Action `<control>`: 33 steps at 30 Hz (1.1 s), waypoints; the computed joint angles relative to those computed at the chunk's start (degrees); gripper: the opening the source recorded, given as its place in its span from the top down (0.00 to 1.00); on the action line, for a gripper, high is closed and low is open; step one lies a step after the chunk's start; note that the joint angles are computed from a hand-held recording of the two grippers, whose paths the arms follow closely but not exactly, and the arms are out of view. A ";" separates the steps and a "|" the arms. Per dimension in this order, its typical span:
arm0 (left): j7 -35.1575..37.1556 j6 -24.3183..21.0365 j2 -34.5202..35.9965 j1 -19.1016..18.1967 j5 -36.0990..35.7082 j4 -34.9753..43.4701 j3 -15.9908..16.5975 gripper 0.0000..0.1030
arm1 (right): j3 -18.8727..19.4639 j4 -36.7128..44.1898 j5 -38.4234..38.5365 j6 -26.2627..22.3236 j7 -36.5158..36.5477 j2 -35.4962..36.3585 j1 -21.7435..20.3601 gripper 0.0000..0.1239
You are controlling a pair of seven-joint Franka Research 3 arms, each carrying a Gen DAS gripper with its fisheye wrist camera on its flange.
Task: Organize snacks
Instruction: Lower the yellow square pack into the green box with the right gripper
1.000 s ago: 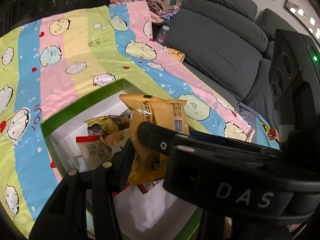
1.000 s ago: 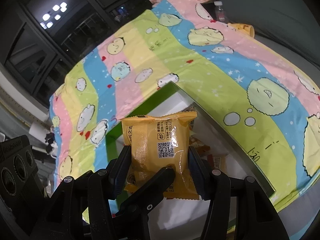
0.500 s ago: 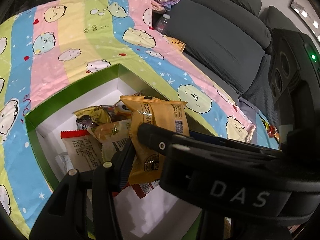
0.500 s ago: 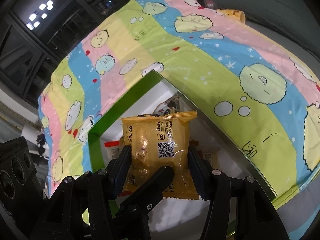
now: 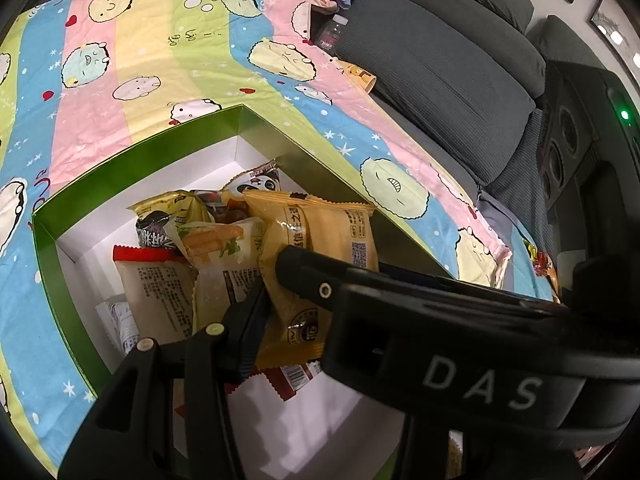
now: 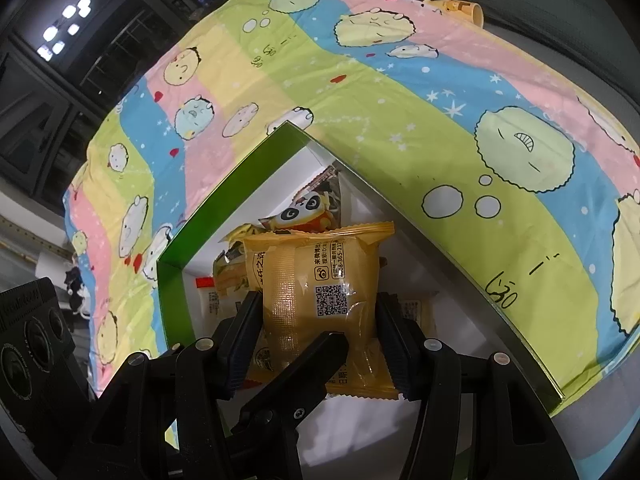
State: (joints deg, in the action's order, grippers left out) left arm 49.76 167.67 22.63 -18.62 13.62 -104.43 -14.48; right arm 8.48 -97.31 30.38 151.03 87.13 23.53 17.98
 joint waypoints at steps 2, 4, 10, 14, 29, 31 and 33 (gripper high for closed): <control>0.36 -0.13 0.24 0.46 -0.70 0.08 -0.54 0.56 | -0.10 0.47 -0.11 -0.66 0.34 0.37 0.01 0.53; 0.48 -0.01 0.45 0.75 -1.40 0.16 -0.86 0.54 | -0.15 0.93 -0.15 -1.20 0.66 0.75 -0.02 0.53; 0.46 0.28 0.94 1.02 -2.60 0.28 -1.15 0.53 | 0.13 1.59 0.54 -1.84 0.44 1.35 -0.36 0.53; 0.16 0.10 1.12 0.77 -2.57 0.49 -0.81 0.52 | 0.05 1.70 0.66 -2.04 0.76 1.47 -0.34 0.53; -0.38 -1.94 0.75 0.60 -3.24 0.53 -0.65 0.39 | -0.26 1.26 0.73 -2.00 1.96 1.15 -0.23 0.49; -3.50 -3.72 0.14 -1.72 -0.70 0.79 1.94 0.32 | -0.28 0.95 0.49 -1.89 1.91 0.85 -0.23 0.49; -7.89 -5.23 -0.71 -4.27 3.70 0.72 5.04 0.24 | -0.31 0.51 0.29 -1.46 1.93 0.46 -0.16 0.49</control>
